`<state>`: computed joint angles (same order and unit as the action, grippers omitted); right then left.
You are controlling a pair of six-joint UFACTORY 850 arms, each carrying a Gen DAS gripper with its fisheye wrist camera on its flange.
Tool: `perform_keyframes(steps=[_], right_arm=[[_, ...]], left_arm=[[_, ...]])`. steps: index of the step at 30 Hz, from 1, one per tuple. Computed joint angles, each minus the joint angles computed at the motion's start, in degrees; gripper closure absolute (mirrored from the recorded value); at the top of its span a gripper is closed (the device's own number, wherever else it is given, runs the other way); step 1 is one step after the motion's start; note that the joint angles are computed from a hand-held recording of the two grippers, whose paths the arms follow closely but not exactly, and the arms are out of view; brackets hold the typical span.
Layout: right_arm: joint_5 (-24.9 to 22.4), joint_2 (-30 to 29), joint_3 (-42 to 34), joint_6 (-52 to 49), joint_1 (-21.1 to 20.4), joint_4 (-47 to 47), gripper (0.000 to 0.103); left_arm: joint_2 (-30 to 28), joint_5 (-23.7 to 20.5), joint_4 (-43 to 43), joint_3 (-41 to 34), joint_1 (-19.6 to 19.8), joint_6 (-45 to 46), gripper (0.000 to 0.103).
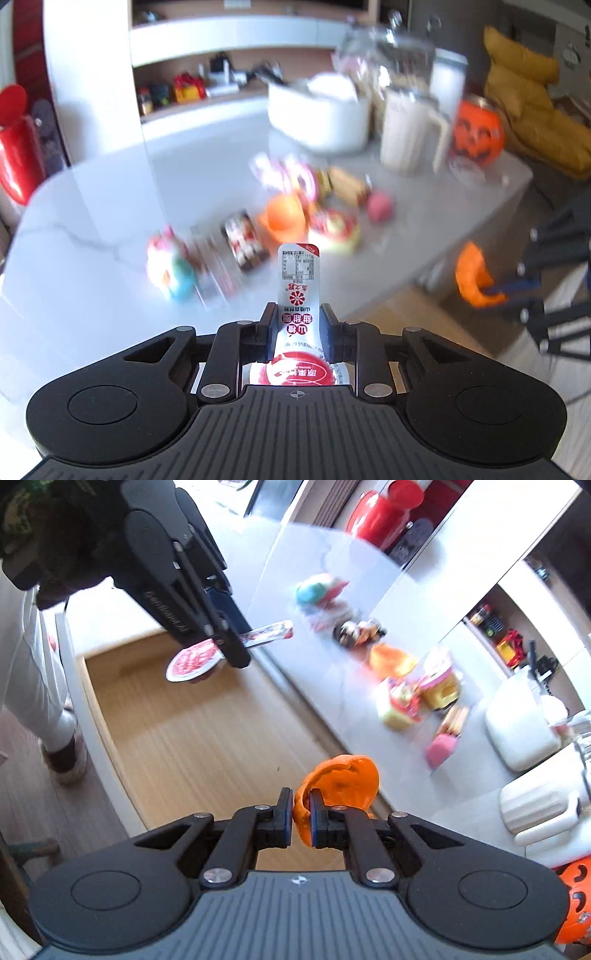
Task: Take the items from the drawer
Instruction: 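Lift paddle and orange mold onto the countertop and open both tools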
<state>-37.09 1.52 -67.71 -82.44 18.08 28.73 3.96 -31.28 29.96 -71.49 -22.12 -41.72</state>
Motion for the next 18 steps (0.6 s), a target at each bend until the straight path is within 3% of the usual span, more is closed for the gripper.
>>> perform_keyframes(steps=[3, 9, 11, 16, 18], right_arm=[[1.7, -0.61, -2.13, 0.2, 0.0, 4.19, 0.094], [1.26, -4.41, -5.27, -2.12, -3.73, 14.53, 0.094], [1.06, -6.34, -6.29, -1.03, -4.16, 15.32, 0.094], [-0.01, -9.87, -8.03, 1.13, -5.21, 14.35, 0.094], [-0.2, -11.31, -8.82, 2.66, -5.3, 14.16, 0.094]], left_arm=[[-3.72, 4.27, -0.31, -6.74, 3.96, -3.93, 0.077], [-15.4, 6.4, 2.42, -17.79, 8.67, -12.86, 0.077], [-18.56, 6.33, -1.42, -20.05, 10.12, -10.55, 0.077], [-26.59, -1.65, -17.87, -27.61, 12.07, 6.64, 0.076], [-26.33, -0.02, -17.55, -26.14, 12.24, 7.0, 0.076]])
